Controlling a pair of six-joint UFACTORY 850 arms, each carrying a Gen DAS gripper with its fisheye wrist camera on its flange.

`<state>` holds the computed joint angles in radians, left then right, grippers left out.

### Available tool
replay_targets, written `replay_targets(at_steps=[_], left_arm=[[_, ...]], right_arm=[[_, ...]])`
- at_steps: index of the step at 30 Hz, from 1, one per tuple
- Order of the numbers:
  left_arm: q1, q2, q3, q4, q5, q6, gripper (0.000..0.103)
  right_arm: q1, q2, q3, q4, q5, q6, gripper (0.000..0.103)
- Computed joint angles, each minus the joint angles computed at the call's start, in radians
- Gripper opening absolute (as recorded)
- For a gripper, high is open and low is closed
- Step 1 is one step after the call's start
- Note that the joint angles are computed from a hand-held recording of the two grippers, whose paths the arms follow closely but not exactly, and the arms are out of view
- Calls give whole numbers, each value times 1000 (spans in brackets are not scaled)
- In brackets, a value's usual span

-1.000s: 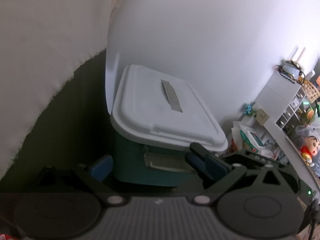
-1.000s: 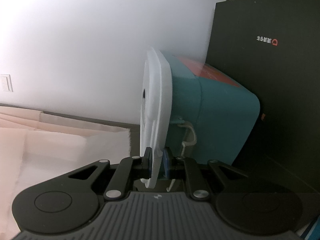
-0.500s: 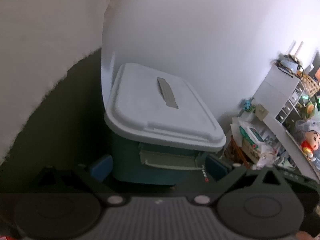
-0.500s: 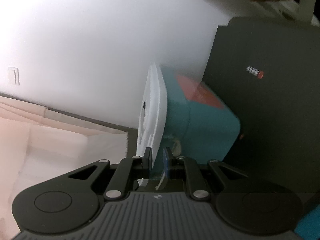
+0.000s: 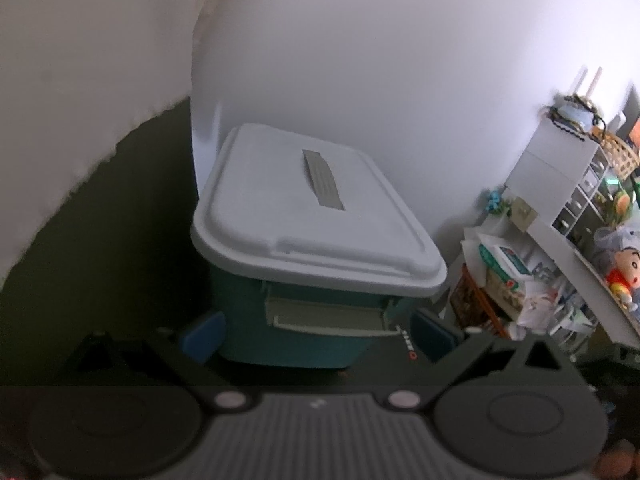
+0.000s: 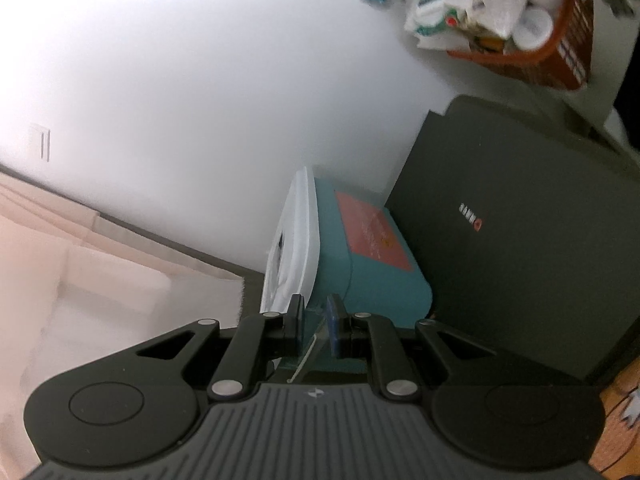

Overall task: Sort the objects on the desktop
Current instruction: 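Open the right tool and release the rim of the teal box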

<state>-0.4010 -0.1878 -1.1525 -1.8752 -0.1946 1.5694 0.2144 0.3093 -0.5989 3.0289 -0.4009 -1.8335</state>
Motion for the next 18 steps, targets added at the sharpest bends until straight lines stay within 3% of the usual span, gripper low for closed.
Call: replay_targets(at_steps=[8,12,18], left_arm=[[-11,-40,6,-264,-9,272,101],[-11,-48,3,-269,-3,276,101],[-5,-66,-7,-222,2,230,101]], right_arm=[[-21,-7,-17,-50,7,8,16],[-10,-48,-40,-59,-13,13,24],[1,-131,-89,-108,-65,64,24]])
